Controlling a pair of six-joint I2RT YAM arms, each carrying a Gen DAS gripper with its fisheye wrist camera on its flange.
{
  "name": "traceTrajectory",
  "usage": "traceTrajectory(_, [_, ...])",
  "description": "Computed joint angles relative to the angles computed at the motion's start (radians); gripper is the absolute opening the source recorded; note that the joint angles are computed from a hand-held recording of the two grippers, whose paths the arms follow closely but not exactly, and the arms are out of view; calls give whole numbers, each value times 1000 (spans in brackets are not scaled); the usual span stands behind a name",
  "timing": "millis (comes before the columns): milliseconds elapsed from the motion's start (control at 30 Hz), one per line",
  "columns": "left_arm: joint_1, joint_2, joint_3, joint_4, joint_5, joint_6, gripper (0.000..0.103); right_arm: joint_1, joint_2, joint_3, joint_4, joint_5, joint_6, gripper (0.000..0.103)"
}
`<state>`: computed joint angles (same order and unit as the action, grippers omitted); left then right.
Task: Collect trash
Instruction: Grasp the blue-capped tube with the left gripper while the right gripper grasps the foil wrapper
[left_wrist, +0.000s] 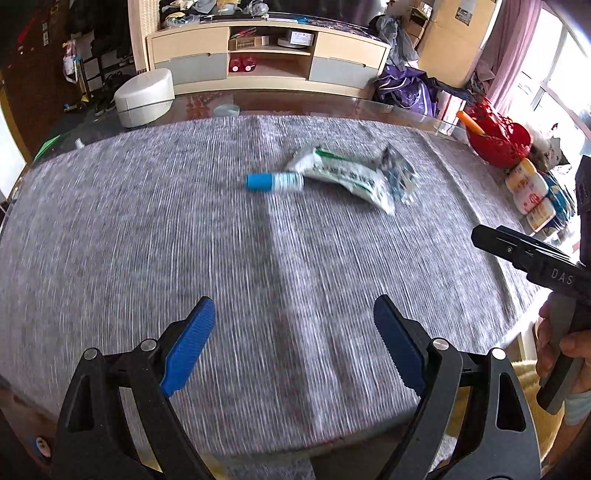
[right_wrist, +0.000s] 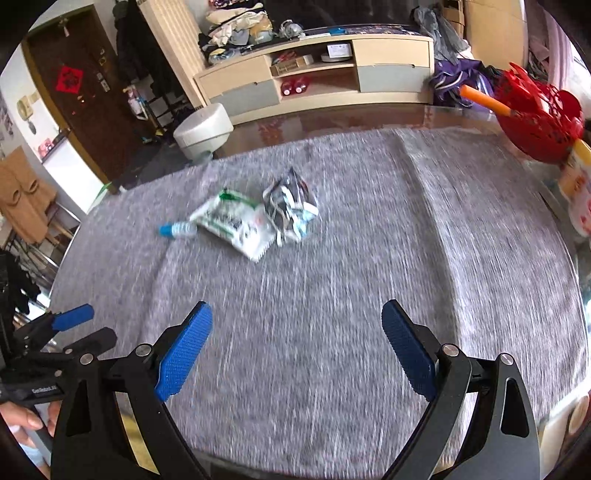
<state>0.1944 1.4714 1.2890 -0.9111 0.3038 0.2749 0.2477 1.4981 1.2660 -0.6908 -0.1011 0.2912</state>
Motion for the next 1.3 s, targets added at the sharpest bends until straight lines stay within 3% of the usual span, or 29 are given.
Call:
traceTrajectory(300, [-54, 241, 209, 45, -48, -35, 83, -18, 174, 124, 47, -21, -16, 92])
traceTrajectory(433, [-71, 329, 274, 68, -70, -53, 83, -19, 220, 149, 73, -35, -14, 76])
traceTrajectory(533, [-88, 389, 316, 83, -92, -73, 82, -20, 263, 183, 73, -49, -16, 72])
traceTrajectory(767, [-103, 494, 397, 74, -116, -98, 68, -5, 313, 225, 72, -37, -38, 63])
traceTrajectory(933, [-110, 514, 415, 94, -130, -98, 61, -10, 315, 210, 81, -43, -40, 36])
traceTrajectory(1000, [-112, 517, 418, 100, -135, -92, 55, -7, 310, 202, 85, -34, -46, 30])
traceTrajectory(1133, [-110, 506, 403, 108, -135, -78, 55, -8, 294, 181, 91, -40, -51, 18])
traceTrajectory(1300, [-102, 462, 358, 100, -126, -65, 55, -8, 236, 136, 90, -49, -56, 17])
